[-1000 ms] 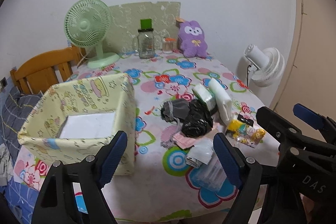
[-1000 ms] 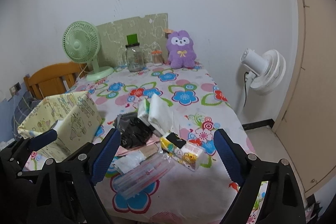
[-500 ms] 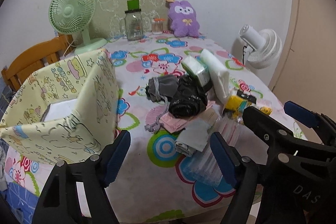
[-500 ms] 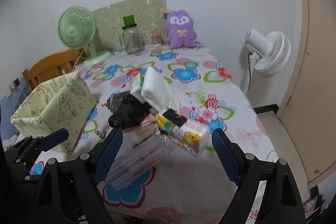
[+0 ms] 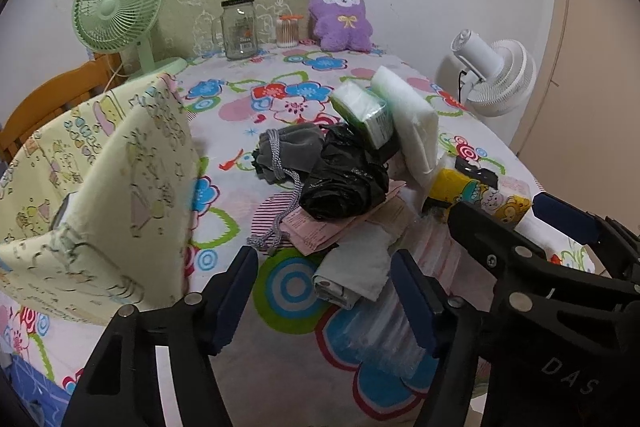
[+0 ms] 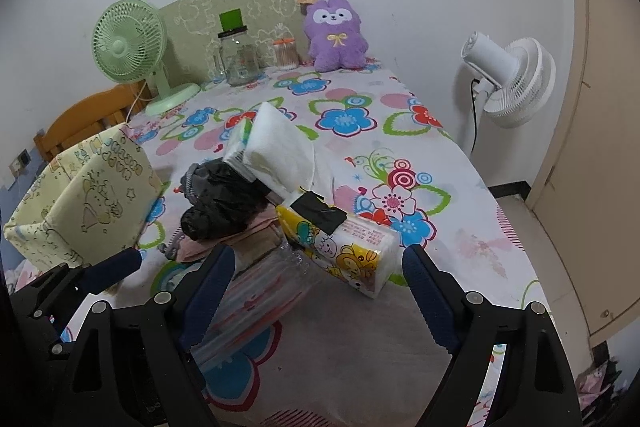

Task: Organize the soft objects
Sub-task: 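Move the right tool toward the yellow printed tissue pack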

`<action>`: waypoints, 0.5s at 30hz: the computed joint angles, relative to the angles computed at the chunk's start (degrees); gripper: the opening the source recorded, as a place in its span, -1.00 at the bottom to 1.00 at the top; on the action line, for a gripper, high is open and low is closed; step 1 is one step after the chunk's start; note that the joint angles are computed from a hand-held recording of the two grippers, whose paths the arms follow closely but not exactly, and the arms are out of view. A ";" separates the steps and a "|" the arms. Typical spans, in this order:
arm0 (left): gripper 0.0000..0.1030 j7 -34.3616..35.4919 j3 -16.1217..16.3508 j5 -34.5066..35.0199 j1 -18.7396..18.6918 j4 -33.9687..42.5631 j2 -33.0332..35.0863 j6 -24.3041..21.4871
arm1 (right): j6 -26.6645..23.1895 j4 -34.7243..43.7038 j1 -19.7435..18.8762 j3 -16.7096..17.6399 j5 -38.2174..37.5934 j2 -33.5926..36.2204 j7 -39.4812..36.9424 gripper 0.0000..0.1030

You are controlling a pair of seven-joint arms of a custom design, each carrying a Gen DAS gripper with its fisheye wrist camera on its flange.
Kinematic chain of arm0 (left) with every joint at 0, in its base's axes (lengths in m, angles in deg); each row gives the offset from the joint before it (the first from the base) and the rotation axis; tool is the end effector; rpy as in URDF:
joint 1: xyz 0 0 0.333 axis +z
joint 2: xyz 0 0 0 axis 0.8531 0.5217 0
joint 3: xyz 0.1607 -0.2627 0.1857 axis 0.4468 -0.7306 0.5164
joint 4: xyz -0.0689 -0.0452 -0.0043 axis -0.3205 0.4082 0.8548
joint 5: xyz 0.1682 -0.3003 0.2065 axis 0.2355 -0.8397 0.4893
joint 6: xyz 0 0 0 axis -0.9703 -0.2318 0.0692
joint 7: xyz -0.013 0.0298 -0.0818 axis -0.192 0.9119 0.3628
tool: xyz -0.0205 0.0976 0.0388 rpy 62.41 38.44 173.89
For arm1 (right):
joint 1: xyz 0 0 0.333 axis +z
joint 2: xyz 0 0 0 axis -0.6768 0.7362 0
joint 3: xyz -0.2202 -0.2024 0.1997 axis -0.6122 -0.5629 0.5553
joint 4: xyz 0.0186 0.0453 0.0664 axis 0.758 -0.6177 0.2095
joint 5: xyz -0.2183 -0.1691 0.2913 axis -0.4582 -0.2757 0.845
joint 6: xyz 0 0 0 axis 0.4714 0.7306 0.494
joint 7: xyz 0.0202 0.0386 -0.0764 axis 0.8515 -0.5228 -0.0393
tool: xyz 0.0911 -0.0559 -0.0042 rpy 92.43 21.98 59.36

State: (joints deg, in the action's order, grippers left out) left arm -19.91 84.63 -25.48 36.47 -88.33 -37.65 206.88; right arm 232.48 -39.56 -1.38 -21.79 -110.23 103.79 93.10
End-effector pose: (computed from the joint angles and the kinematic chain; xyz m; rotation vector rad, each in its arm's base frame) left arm 0.6348 -0.3098 0.4391 -1.8258 1.7345 -0.7026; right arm 0.6721 0.5248 0.4315 -1.8345 1.4492 -0.5355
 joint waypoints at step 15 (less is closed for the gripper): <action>-0.09 8.34 -0.31 -9.03 0.15 1.80 2.42 0.73 | -6.21 10.83 -2.25 2.36 4.27 6.78 -4.97 0.71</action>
State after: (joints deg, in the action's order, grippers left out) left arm -11.57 84.32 -34.52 36.62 -86.54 -35.23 207.61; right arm 226.27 -28.72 -3.63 -19.43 -105.96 110.57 88.12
